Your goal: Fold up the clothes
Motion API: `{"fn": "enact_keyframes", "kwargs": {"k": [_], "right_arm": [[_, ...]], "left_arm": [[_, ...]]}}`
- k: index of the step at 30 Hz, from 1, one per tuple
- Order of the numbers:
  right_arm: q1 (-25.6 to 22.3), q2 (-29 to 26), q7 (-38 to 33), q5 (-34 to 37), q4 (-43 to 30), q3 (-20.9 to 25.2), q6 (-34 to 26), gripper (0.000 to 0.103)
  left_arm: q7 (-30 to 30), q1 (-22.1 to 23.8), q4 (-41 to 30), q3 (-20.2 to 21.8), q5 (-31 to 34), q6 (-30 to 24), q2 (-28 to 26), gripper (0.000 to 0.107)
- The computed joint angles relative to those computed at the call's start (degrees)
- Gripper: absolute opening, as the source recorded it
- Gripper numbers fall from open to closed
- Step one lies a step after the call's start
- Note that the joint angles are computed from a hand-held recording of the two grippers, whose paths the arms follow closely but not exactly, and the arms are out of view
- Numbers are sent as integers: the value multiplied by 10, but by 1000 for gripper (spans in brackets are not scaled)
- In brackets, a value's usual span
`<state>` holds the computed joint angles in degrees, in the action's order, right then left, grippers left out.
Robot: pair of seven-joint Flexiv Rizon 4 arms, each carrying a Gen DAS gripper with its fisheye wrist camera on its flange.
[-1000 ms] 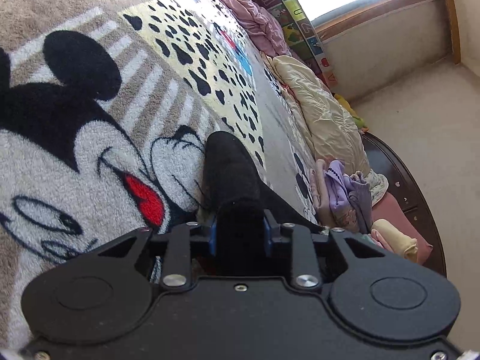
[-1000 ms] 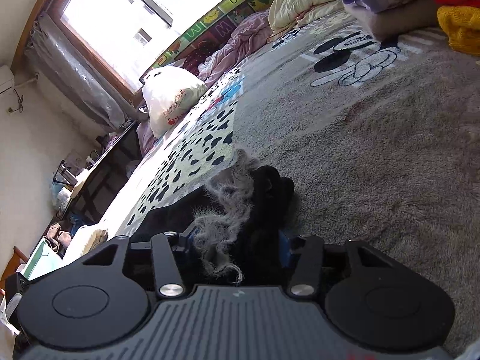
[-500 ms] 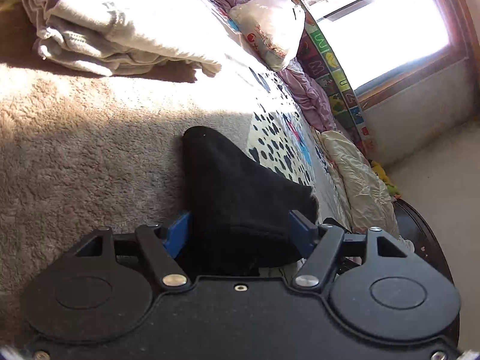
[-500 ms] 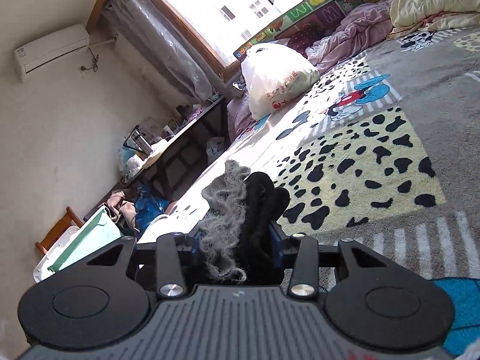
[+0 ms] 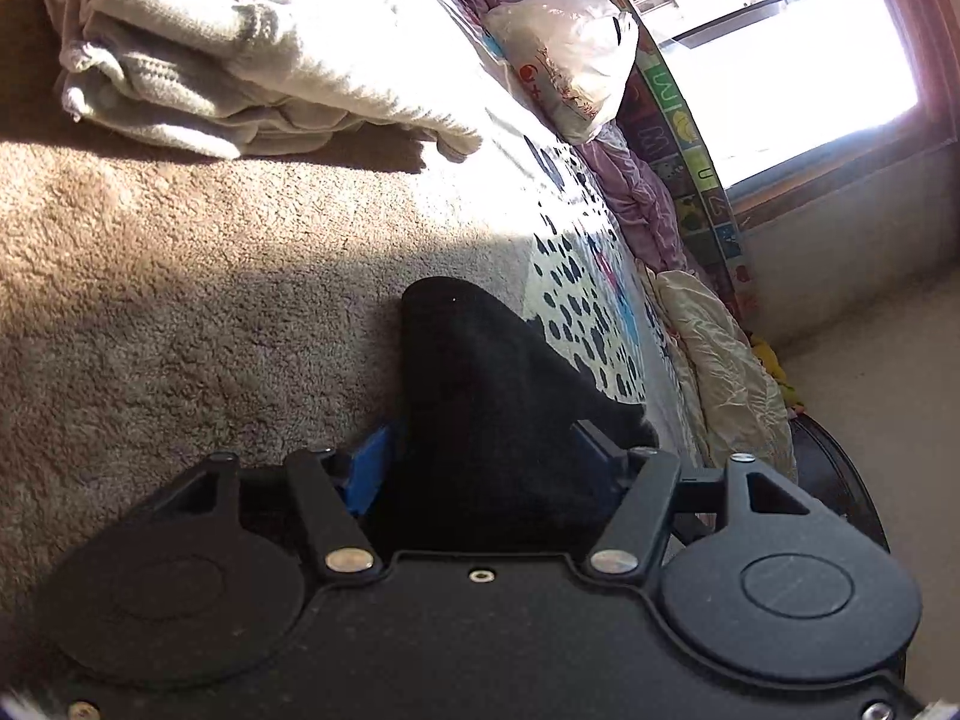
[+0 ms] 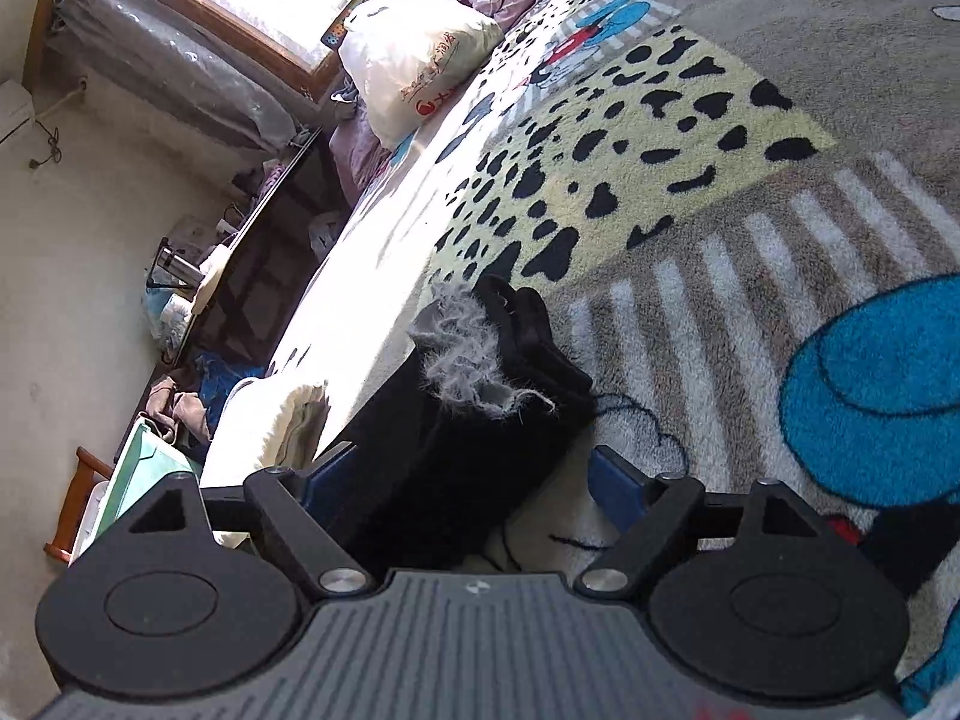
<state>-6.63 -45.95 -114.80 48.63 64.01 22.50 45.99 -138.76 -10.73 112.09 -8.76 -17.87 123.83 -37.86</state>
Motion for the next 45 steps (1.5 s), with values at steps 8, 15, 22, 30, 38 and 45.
{"fn": "enact_keyframes", "kwargs": {"k": [8, 15, 22, 30, 38, 45], "right_arm": [[32, -26, 3, 6, -12, 6, 84, 79], [23, -58, -12, 10, -53, 37, 66, 36], [-3, -88, -80, 116, -132, 110, -26, 35], [66, -132, -138, 176, -267, 109, -150, 35], [210, -153, -31, 62, -330, -4, -58, 72], [171, -104, -69, 30, -228, 39, 3, 73]], "left_arm": [[21, -2, -22, 2, 7, -7, -16, 34], [84, -50, -30, 50, -31, 84, -22, 19], [166, -89, -1, 81, -173, 260, -12, 19], [156, -54, 31, 50, -262, 405, -13, 19], [233, -54, 42, 14, -430, 259, 8, 45], [296, -81, 18, 10, -497, 316, 0, 47]]}}
